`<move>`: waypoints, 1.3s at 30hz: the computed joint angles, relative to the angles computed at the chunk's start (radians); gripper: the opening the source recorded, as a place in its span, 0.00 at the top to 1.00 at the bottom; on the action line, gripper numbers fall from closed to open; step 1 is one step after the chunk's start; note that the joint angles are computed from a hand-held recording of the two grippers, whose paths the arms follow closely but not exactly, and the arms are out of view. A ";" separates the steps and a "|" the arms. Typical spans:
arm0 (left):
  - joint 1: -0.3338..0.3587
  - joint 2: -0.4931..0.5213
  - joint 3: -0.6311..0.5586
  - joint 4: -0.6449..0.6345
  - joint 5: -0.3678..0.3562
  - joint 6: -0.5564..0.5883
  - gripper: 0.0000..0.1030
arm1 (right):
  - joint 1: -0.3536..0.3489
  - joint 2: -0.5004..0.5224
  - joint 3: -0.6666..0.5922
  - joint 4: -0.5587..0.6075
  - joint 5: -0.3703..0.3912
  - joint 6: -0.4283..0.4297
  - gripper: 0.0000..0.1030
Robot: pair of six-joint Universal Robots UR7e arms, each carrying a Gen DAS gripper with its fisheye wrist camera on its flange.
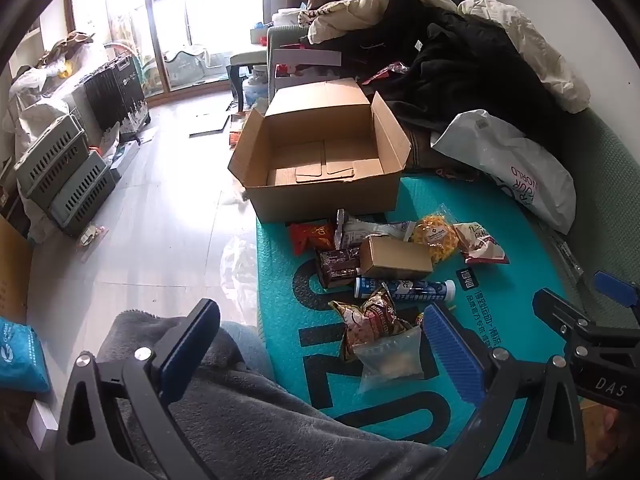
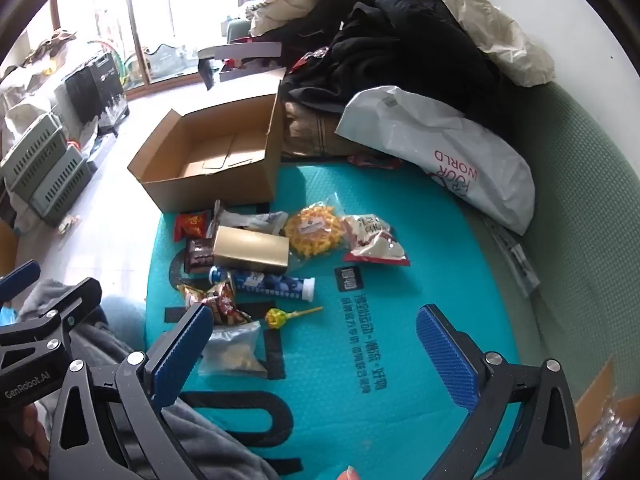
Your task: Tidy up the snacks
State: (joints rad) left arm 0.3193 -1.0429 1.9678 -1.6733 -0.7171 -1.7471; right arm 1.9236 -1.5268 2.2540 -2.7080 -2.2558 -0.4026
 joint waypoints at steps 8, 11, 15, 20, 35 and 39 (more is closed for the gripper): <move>-0.006 0.011 0.001 0.004 -0.011 -0.027 0.00 | -0.006 0.001 -0.001 0.003 0.015 0.002 0.00; -0.004 0.006 0.017 -0.022 -0.010 -0.020 0.00 | -0.012 -0.003 -0.002 0.005 0.020 -0.004 0.00; 0.008 -0.005 0.019 -0.050 -0.016 0.014 0.00 | -0.006 0.000 0.000 0.001 0.020 -0.007 0.00; 0.009 -0.004 0.020 -0.051 -0.016 0.016 0.00 | -0.019 0.008 0.002 -0.008 0.031 -0.017 0.00; 0.010 -0.002 0.025 -0.078 -0.016 0.030 0.00 | -0.018 0.012 -0.001 -0.003 0.034 -0.013 0.00; 0.009 -0.002 0.024 -0.077 -0.016 0.029 0.00 | -0.018 0.012 -0.002 -0.003 0.034 -0.012 0.00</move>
State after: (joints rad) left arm 0.3285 -1.0446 1.9916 -1.7502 -0.7333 -1.7181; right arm 1.9056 -1.5149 2.2524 -2.7108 -2.2219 -0.4150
